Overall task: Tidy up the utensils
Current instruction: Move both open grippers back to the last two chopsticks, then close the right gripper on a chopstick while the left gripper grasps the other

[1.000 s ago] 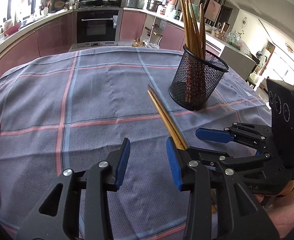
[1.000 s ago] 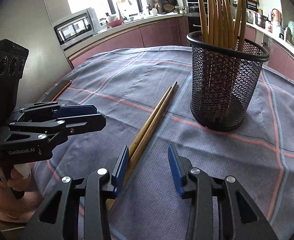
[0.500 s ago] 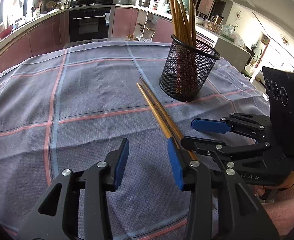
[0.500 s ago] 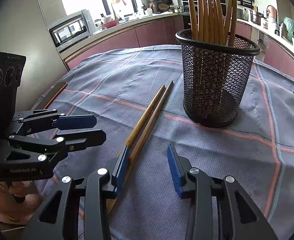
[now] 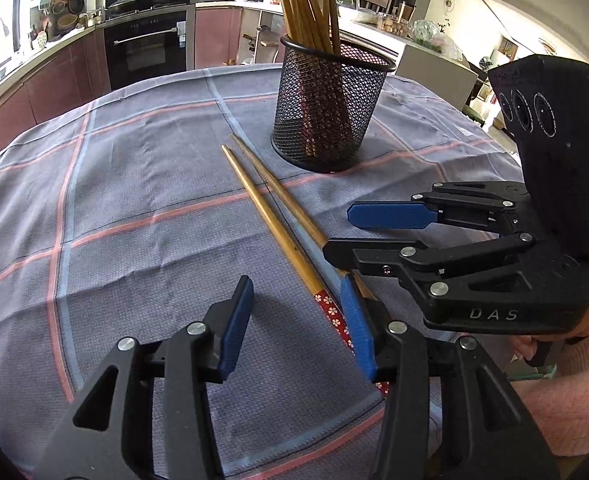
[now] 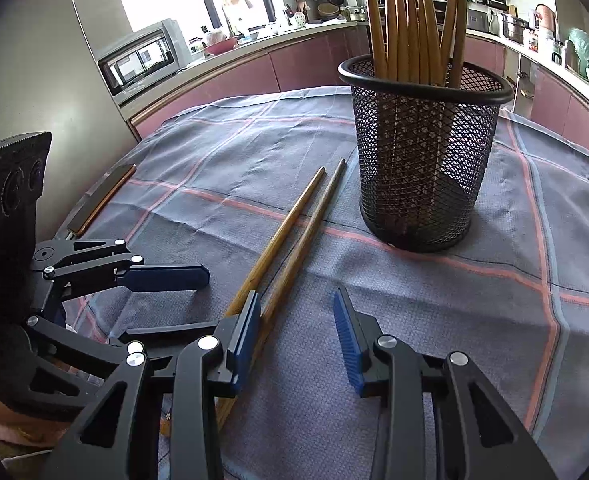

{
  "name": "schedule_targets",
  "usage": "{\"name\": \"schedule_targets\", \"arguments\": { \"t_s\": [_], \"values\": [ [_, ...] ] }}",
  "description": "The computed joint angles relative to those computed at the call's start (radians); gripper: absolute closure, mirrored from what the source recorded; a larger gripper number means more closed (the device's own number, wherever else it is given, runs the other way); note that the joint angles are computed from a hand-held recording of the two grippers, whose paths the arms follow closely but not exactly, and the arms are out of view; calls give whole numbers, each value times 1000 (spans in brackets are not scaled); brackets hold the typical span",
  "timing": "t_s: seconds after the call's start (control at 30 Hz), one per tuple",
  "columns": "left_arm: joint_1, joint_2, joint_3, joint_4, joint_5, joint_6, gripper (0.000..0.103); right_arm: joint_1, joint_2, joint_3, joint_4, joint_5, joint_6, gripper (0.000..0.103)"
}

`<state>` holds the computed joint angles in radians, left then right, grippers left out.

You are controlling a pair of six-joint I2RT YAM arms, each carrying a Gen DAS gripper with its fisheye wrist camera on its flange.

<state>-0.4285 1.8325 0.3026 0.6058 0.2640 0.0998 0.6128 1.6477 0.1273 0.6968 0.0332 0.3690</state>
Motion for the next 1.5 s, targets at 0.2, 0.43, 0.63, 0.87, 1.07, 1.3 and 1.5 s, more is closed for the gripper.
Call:
{"name": "schedule_targets", "arguments": {
  "t_s": [0.2, 0.43, 0.63, 0.87, 1.07, 1.3, 1.5],
  "values": [
    [-20, 10, 10, 4, -61, -27, 69, -24, -18, -5, -12, -24, -8, 68],
    [8, 10, 31, -23, -56, -34, 69, -38, -4, 34, -44, -18, -23, 68],
    [27, 28, 77, -59, -48, -30, 72, -50, 44, 108, -77, -12, -35, 68],
    [30, 53, 114, -76, -48, -52, 85, -74, 82, 142, -68, -29, -23, 86],
    [49, 70, 120, -65, -28, -95, 93, -106, 84, 103, 3, -85, 18, 95],
    [55, 54, 90, -53, -23, -109, 95, -128, 33, 12, 93, -136, 33, 100],
    [33, 35, 76, -67, -18, -85, 94, -103, 28, 36, 34, -124, 12, 98]
  ]
}}
